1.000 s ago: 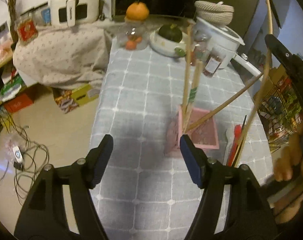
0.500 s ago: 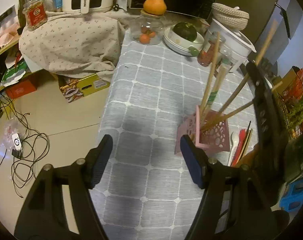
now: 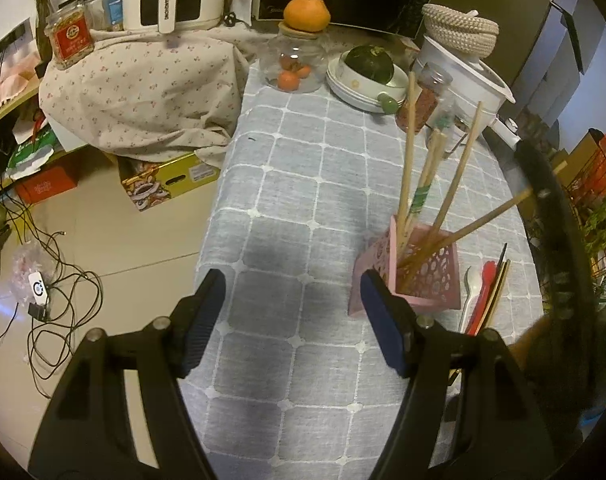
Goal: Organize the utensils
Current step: 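Lower the wooden chopstick into the pink basket and open the right tool, then move the open right tool over the utensil pile beside the basket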
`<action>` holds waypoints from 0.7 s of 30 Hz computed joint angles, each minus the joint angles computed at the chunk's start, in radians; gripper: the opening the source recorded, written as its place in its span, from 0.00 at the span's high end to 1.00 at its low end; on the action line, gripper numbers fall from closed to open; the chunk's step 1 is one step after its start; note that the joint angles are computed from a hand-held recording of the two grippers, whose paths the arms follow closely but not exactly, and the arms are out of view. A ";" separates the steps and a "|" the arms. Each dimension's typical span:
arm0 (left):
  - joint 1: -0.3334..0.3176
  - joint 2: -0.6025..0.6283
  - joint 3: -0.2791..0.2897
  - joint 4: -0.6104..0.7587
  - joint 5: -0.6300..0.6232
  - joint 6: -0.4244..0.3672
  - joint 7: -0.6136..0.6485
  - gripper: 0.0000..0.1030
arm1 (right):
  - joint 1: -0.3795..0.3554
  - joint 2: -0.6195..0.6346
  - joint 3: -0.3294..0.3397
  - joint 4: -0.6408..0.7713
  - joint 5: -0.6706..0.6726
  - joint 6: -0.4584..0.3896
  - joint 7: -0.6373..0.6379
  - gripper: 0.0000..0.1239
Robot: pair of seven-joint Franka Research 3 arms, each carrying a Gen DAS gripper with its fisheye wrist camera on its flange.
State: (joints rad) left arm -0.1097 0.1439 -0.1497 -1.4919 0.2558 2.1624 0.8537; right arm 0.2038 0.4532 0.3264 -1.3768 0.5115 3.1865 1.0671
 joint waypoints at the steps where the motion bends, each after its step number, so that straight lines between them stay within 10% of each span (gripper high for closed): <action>1: -0.002 0.000 -0.001 0.000 0.005 0.001 0.000 0.31 | -0.036 -0.011 0.043 -0.003 0.010 -0.003 -0.028 0.84; 5: -0.012 -0.007 -0.006 -0.008 0.020 0.015 -0.002 0.26 | -0.085 -0.051 0.081 0.003 0.060 -0.054 -0.087 0.80; 21: -0.047 -0.006 -0.024 -0.021 0.017 0.066 0.043 0.17 | -0.033 -0.207 -0.207 -0.032 0.054 -0.327 -0.089 0.40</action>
